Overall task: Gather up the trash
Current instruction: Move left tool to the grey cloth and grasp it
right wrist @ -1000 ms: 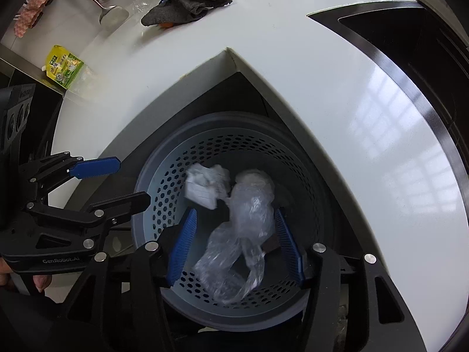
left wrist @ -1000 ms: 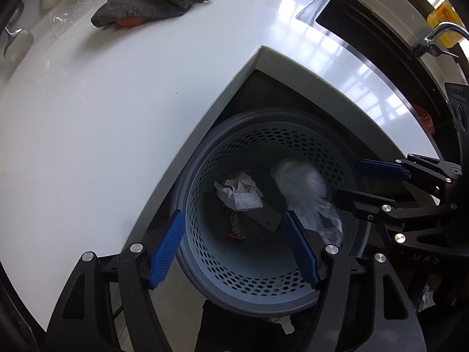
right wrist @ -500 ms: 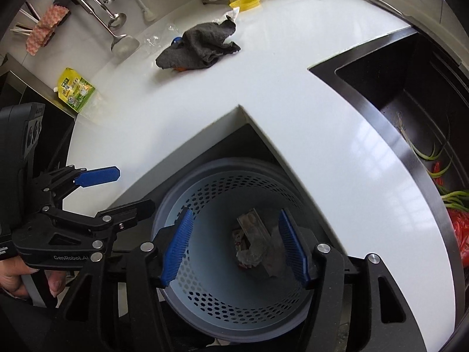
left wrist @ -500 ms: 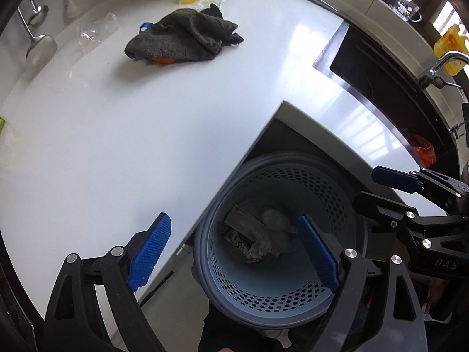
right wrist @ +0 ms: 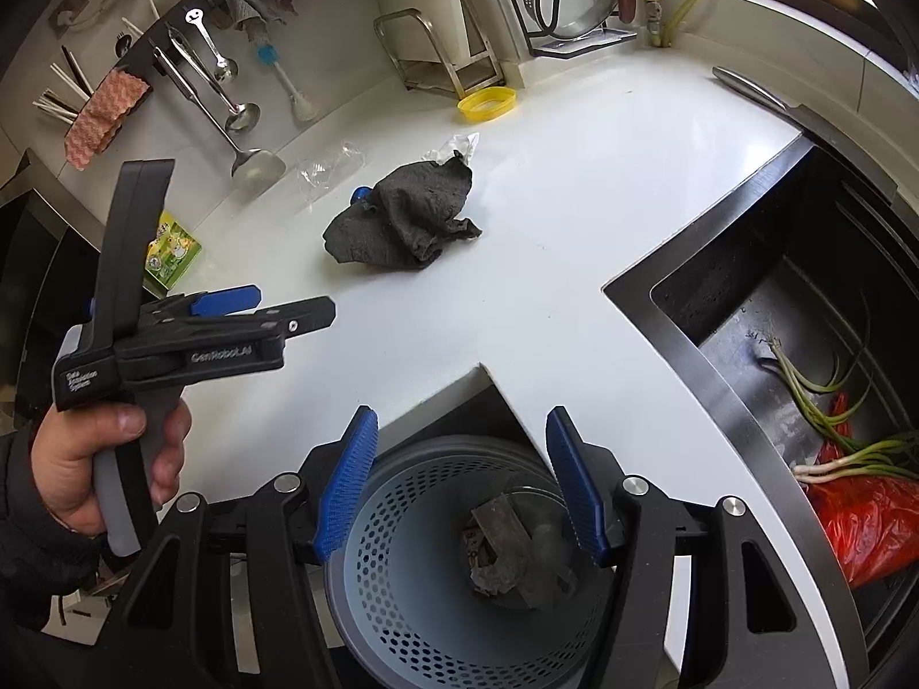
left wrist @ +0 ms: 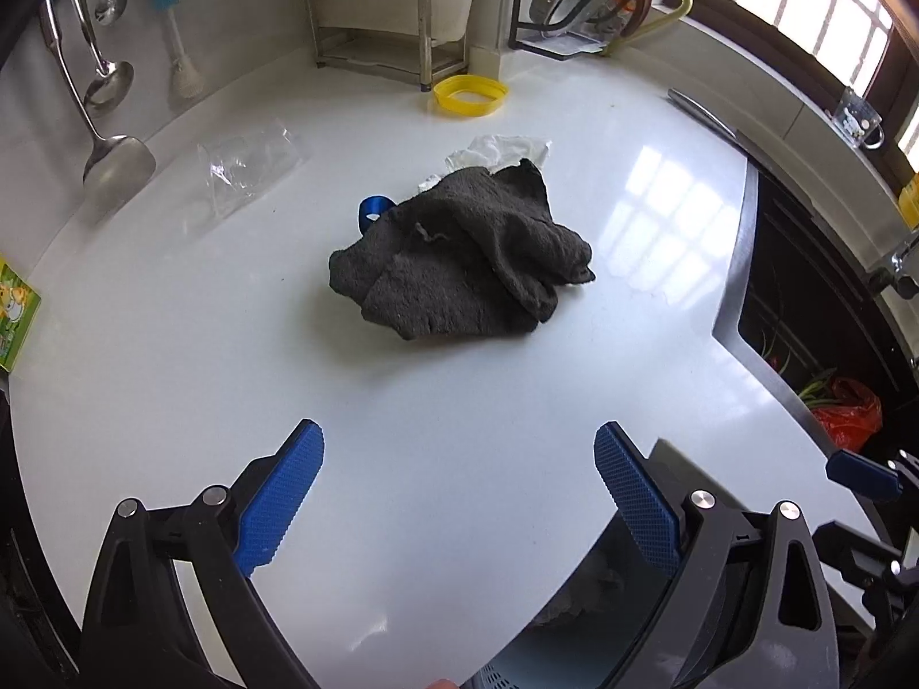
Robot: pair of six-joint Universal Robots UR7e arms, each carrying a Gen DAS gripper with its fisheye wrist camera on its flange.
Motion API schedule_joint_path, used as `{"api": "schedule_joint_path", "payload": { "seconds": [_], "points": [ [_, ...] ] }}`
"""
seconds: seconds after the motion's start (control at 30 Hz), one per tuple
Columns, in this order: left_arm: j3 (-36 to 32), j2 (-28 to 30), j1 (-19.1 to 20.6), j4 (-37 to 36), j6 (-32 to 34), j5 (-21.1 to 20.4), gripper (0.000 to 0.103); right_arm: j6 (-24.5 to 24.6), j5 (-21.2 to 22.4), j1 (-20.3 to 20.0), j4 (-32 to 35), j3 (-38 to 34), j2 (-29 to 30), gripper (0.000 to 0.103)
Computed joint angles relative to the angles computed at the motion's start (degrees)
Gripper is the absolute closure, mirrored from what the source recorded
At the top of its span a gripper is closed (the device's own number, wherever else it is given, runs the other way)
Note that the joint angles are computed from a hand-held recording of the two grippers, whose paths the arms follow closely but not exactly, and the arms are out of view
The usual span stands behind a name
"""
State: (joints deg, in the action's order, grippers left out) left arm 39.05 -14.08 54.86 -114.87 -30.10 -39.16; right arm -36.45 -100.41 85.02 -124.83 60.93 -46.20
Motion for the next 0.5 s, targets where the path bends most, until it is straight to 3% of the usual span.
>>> {"api": "schedule_joint_path", "payload": {
  "seconds": [0.13,0.27,0.43,0.5],
  "points": [
    [-9.13,4.52,2.01,0.44,0.42,-1.71,0.014,-0.47,-0.85,0.30,0.40,-0.44,0.32,0.044],
    [-18.83,9.15,3.49,5.39,-0.13,-2.47,0.040,-0.40,-1.75,0.27,0.51,-0.74,0.46,0.044],
    [-25.47,12.29,4.72,8.52,-0.83,-2.96,0.046,0.12,-2.82,-0.09,0.93,-1.60,0.77,0.044],
    [-28.16,13.56,4.87,10.18,-0.86,-2.61,0.061,0.43,-3.17,-0.18,1.16,-2.03,1.00,0.044]
  ]
}}
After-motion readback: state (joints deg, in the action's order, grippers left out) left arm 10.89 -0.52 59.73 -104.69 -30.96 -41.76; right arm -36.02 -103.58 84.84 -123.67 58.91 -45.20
